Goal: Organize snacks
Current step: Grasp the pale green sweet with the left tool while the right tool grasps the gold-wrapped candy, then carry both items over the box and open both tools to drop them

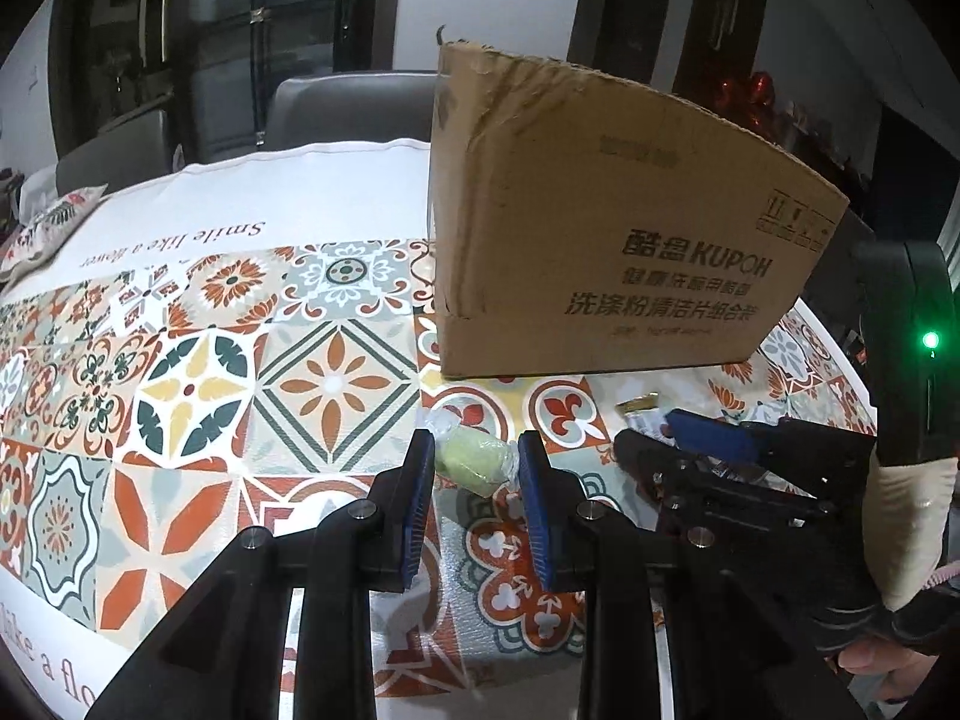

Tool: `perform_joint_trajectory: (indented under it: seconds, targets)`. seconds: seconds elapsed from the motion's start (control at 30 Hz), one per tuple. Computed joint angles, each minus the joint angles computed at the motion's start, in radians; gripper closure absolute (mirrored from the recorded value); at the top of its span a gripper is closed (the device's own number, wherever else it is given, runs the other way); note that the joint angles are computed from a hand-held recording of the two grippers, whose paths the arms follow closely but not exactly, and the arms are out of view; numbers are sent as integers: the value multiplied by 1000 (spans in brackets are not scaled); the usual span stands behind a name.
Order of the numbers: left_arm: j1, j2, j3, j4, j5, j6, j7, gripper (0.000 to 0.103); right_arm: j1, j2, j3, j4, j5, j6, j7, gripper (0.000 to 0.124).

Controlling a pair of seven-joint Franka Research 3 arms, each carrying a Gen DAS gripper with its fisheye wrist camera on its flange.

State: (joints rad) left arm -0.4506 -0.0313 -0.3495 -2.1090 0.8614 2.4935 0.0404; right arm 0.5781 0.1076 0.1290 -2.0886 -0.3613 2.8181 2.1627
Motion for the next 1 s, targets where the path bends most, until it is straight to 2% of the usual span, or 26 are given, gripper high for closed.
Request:
perform_joint_trajectory:
  seconds: [0.07,0.17,0.47,0.77,1.0]
  targets:
    - [0,1,1,-1,-12,2,-1,75,2,8,1,9,-2,1,-9,103]
    - [-2,2,0,-1,-19,1,-2,75,11,11,-7,10,-36,5,8,104]
    - [-7,-22,-9,3,-12,3,-5,75,-12,-60,12,-49,5,58,-24,104]
    - [-12,-67,-39,30,56,-35,-38,75,-73,-167,61,-112,16,128,-25,104]
    - [-11,-73,-54,81,99,-61,-12,75,-141,-242,116,-145,31,175,-29,104]
